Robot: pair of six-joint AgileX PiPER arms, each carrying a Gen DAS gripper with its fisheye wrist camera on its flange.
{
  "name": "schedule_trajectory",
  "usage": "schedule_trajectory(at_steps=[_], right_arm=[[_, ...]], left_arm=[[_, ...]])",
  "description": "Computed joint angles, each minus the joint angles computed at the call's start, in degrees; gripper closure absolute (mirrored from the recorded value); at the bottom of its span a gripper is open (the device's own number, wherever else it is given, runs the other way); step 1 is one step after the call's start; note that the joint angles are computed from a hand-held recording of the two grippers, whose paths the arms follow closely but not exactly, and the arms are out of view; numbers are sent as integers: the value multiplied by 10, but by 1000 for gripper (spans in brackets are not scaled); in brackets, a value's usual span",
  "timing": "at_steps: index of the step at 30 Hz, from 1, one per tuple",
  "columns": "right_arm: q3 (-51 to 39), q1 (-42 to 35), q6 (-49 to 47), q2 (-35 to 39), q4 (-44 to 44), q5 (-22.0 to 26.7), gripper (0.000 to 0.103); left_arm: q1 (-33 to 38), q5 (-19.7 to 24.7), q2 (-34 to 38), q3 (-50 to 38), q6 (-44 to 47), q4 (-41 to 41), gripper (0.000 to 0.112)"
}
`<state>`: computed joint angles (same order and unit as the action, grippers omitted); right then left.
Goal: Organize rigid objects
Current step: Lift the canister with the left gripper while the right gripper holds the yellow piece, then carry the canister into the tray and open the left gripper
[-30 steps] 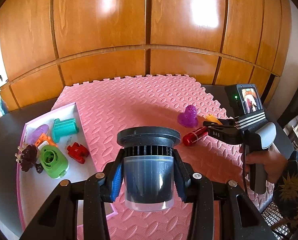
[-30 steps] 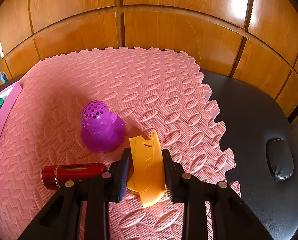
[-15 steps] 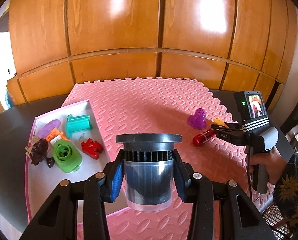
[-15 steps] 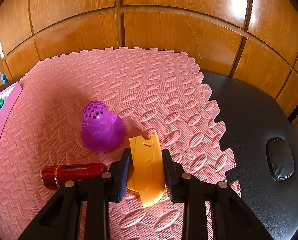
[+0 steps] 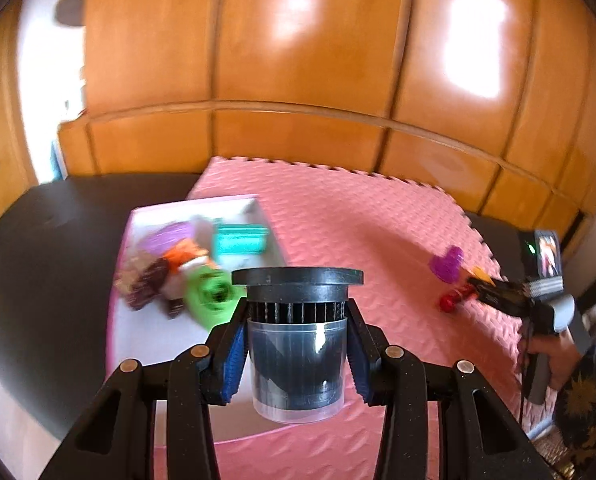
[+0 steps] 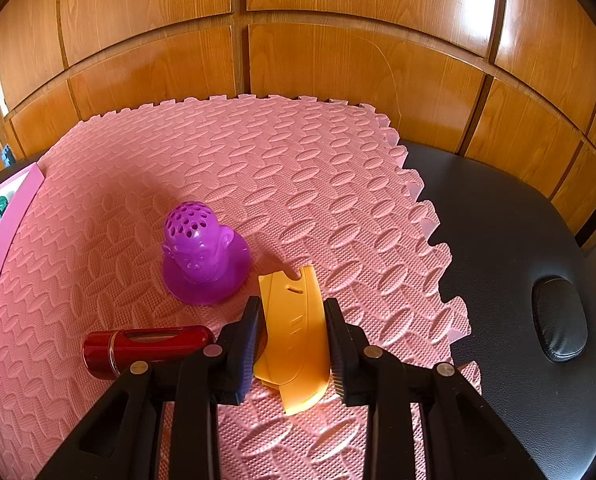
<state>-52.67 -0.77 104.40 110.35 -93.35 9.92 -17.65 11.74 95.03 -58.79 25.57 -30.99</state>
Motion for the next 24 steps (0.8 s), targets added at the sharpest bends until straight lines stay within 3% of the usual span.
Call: schedule_trajectory(at_steps=[10, 15, 24], right_arm=[[-3, 2, -16, 2, 13, 8, 74], [-1, 3, -12, 1, 7, 8, 74], [-1, 4, -12, 1, 8, 10, 74]], left_arm=[[125, 26, 48, -14, 15, -20, 68], [125, 23, 88, -28, 1, 1, 68], [109, 13, 143, -77, -124, 142, 68]])
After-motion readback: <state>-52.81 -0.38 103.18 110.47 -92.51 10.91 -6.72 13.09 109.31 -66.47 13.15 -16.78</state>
